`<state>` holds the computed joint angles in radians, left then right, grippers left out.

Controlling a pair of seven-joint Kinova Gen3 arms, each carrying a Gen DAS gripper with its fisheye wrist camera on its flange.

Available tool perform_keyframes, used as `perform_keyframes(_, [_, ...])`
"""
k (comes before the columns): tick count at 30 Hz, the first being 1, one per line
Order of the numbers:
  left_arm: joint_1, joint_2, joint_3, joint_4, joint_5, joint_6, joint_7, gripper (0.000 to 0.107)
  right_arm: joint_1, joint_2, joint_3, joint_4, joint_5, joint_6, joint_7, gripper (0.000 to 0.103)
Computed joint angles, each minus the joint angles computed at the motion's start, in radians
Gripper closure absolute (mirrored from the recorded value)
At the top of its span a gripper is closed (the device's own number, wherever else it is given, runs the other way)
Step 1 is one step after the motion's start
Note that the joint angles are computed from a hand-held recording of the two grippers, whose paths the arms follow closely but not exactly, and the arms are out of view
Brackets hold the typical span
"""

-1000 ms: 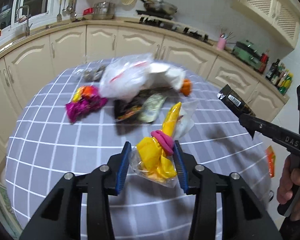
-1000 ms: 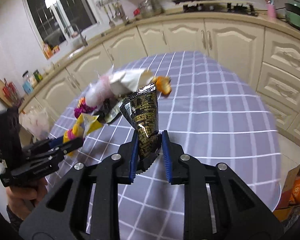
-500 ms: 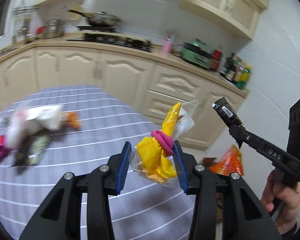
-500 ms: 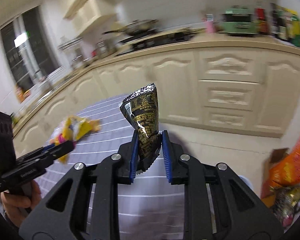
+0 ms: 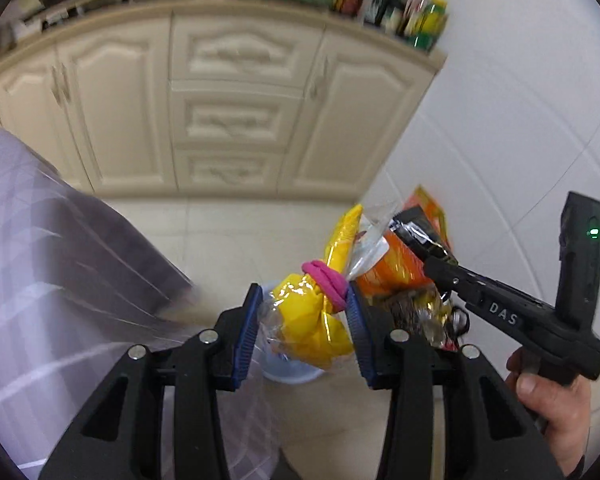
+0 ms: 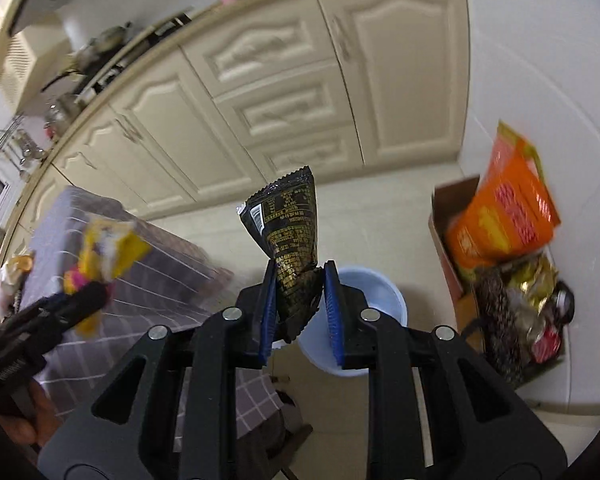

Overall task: Collect trash
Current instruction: 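Carry both wrappers over the blue bin and open both tools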

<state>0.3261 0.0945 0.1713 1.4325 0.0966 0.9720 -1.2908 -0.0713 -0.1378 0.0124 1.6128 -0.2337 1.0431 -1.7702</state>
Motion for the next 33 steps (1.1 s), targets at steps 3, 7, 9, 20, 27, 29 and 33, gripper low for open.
perform_keyframes(3, [0.021, 0.096, 0.007, -0.031, -0.003, 0.016, 0.021, 0.066, 0.003, 0.061, 0.03, 0.011, -0.056, -0.017, 0.037, 0.081])
perform_keyframes(7, [0.029, 0.206, 0.003, -0.102, 0.006, 0.078, -0.005, 0.061, 0.043, 0.117, 0.048, 0.041, -0.169, -0.025, 0.105, 0.071])
perform_keyframes(9, [0.029, 0.237, -0.002, -0.134, 0.0, 0.108, 0.012, 0.027, 0.07, 0.14, 0.05, 0.057, -0.211, -0.027, 0.116, 0.02])
perform_keyframes(20, [0.105, 0.138, -0.038, -0.086, -0.184, 0.073, 0.135, 0.016, 0.078, 0.082, 0.019, 0.093, -0.113, -0.064, 0.012, 0.006])
perform_keyframes(27, [0.107, 0.045, -0.02, -0.064, -0.241, 0.073, 0.163, 0.014, 0.039, 0.039, -0.003, 0.049, -0.052, -0.051, -0.065, 0.006])
perform_keyframes(29, [0.097, 0.019, -0.014, -0.059, -0.245, 0.073, 0.158, 0.014, 0.026, 0.027, -0.013, 0.028, -0.033, -0.045, -0.089, 0.006])
perform_keyframes(33, [0.072, -0.036, -0.004, -0.052, -0.249, 0.071, 0.145, 0.014, -0.001, 0.008, -0.031, -0.016, 0.001, -0.036, -0.132, 0.006])
